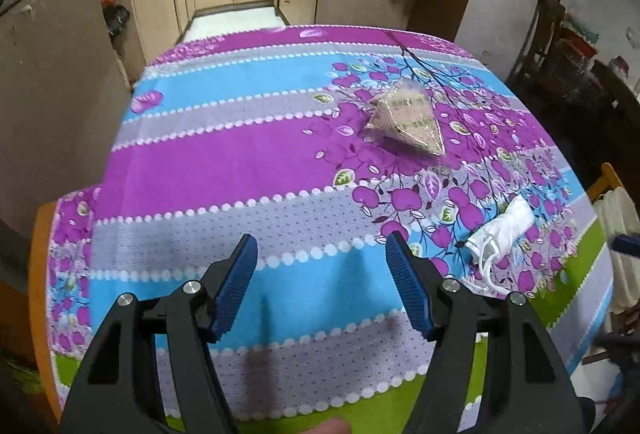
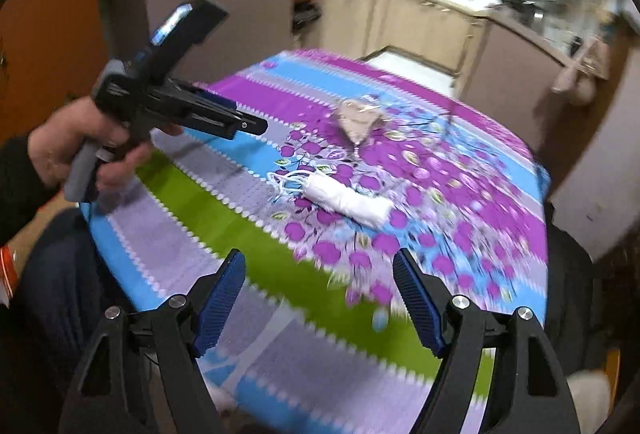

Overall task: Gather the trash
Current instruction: 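Move both open tools back over the table toward the remaining items, then grasp the clear granule bag with left tool while right tool grasps the white mask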

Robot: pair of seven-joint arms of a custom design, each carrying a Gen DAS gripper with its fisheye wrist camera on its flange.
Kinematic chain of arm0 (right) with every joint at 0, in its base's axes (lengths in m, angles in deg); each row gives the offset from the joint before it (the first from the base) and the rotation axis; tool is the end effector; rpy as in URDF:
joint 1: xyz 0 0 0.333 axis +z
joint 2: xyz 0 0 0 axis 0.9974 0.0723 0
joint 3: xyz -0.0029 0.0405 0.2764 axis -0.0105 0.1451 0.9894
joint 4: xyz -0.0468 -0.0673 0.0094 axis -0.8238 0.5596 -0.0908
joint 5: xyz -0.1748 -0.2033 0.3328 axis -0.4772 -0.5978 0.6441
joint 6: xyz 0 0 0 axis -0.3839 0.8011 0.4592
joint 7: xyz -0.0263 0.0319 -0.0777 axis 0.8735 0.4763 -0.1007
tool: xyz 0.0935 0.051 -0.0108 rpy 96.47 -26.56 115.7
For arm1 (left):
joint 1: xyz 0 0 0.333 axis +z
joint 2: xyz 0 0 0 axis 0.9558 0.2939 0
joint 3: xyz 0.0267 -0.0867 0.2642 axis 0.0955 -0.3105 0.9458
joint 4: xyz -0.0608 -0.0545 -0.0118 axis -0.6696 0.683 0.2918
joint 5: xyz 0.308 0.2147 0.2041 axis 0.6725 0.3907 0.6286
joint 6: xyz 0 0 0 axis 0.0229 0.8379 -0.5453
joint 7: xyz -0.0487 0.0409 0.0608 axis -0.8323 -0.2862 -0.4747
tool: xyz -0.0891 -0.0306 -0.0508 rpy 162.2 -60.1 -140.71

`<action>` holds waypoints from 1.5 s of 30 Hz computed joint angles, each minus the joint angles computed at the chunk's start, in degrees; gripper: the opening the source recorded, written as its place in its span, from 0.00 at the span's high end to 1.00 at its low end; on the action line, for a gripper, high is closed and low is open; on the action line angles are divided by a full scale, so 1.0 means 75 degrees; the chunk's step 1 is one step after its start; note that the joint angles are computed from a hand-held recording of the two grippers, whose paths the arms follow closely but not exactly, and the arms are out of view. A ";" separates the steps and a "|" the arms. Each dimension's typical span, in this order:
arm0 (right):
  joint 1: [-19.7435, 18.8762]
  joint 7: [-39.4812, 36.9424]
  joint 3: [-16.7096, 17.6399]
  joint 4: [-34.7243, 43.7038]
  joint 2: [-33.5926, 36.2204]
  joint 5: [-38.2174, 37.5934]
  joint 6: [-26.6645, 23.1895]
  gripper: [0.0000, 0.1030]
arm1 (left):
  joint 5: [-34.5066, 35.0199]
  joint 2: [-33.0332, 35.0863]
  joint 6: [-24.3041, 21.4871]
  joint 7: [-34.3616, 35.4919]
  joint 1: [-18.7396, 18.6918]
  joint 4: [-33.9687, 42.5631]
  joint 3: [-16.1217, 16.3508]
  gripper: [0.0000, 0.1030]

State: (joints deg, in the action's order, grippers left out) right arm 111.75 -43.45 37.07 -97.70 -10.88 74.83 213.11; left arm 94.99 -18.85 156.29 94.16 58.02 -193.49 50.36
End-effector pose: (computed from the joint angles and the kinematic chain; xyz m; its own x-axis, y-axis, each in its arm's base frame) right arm 0.4439 0.1590 0.3505 0.5984 -0.7960 0.0909 -0.5838 -0.5109 -0.6309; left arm 0.4767 -0.2958 0.3226 -0.2204 -0.9705 0.0978 -0.8086 0.1257 -0.5748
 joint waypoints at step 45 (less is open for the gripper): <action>-0.1529 0.1975 0.0564 0.1760 0.2470 0.1210 0.0184 0.71 | -0.0423 0.3413 0.0050 0.1668 -0.0355 0.3890 0.0046 0.42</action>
